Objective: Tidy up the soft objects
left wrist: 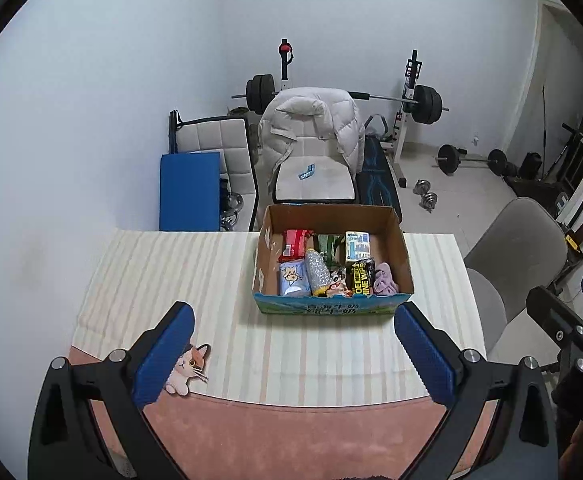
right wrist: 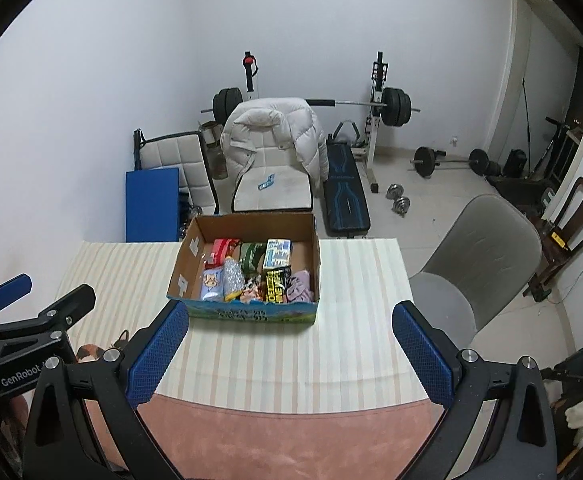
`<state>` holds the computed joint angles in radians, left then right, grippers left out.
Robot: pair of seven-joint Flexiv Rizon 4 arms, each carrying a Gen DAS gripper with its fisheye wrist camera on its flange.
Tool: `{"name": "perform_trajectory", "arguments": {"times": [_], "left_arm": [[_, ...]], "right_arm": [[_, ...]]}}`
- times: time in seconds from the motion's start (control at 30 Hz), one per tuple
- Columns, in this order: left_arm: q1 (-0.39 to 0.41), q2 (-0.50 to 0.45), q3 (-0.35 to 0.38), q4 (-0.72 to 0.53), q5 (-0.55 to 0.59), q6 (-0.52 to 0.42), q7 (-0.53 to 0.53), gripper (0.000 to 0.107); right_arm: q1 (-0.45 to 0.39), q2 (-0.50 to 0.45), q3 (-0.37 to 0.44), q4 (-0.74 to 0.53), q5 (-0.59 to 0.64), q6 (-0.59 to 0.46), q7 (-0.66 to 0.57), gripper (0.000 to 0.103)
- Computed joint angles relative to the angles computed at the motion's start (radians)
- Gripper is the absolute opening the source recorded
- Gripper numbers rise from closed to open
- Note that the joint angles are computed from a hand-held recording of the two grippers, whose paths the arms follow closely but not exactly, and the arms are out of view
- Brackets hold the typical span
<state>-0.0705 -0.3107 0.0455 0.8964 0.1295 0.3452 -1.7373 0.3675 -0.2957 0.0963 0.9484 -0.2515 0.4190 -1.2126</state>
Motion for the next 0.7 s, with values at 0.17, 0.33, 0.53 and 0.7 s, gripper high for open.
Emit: {"name": "perform_trajectory", "arguments": {"times": [0.17, 0.33, 0.53, 0.7], "left_arm": [[0.001, -0.001, 0.002, -0.007, 0.002, 0.006, -0.005, 0.103], [0.001, 0.007, 0.003, -0.001, 0.006, 0.021, -0.012, 0.103], [0.001, 0.011, 0.002, 0.006, 0.008, 0.025, -0.017, 0.103], [0.001, 0.011, 0.001, 0.006, 0.007, 0.024, -0.017, 0.103]], "right_arm": [[0.007, -0.002, -0.005, -0.004, -0.021, 0.02, 0.003, 0.103], [0.009, -0.006, -0.008, -0.013, -0.03, 0.024, 0.005, 0.103], [0.007, -0.006, -0.009, -0.018, -0.034, 0.021, 0.004, 0.103], [0.009, -0.001, -0.012, -0.005, -0.047, 0.031, 0.01, 0.103]]}}
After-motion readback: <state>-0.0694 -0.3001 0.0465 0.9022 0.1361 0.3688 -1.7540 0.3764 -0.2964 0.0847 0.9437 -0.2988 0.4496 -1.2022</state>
